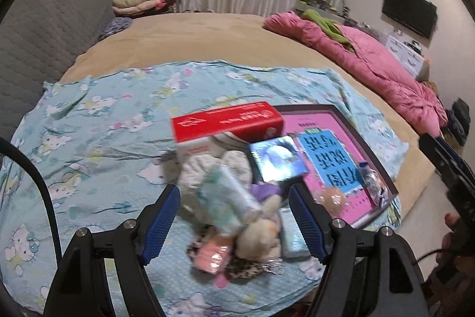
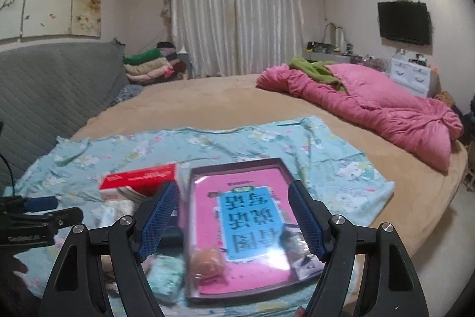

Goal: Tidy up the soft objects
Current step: 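Move both tools back over the pile of soft items, then grasp the white floral cloth with the left tool while the right tool grasps the beige plush bunny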

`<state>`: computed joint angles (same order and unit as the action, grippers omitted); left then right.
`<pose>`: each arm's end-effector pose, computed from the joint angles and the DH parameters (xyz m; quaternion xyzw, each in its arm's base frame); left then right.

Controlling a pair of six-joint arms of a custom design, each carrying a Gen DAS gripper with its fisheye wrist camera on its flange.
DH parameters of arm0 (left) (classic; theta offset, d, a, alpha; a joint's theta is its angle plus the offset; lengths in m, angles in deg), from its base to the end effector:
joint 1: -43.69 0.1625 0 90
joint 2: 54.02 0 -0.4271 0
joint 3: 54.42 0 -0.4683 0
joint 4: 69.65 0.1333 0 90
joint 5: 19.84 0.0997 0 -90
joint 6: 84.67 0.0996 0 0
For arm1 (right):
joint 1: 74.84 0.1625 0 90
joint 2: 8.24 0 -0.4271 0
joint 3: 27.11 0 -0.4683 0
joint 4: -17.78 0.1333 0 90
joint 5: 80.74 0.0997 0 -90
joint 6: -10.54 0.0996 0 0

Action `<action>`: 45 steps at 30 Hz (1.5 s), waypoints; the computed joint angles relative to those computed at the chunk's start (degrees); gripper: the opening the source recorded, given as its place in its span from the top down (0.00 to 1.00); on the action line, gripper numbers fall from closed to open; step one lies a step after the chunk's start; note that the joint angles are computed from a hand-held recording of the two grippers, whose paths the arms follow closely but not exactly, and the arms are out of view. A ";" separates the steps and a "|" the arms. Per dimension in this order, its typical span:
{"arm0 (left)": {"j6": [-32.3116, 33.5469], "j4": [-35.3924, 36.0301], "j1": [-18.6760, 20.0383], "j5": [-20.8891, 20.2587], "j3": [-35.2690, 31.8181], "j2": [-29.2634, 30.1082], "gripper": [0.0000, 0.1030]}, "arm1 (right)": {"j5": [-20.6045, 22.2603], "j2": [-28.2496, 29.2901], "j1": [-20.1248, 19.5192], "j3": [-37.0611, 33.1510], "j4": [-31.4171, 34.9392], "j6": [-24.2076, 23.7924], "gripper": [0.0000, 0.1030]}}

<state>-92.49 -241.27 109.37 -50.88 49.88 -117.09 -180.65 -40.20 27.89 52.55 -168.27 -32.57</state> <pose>-0.0705 -0.6868 0.2601 -0.0509 0.8329 -0.4166 0.3606 0.2934 -0.7714 0.0515 0.3943 -0.8197 0.3731 0.1829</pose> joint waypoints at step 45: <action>-5.42 -4.64 11.74 -12.72 1.87 -3.59 0.24 | -6.00 8.21 2.96 -2.12 17.32 -3.45 0.24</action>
<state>-97.91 -245.91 121.11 -63.60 51.75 -120.68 -186.65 -31.99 30.85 50.43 -150.95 -36.02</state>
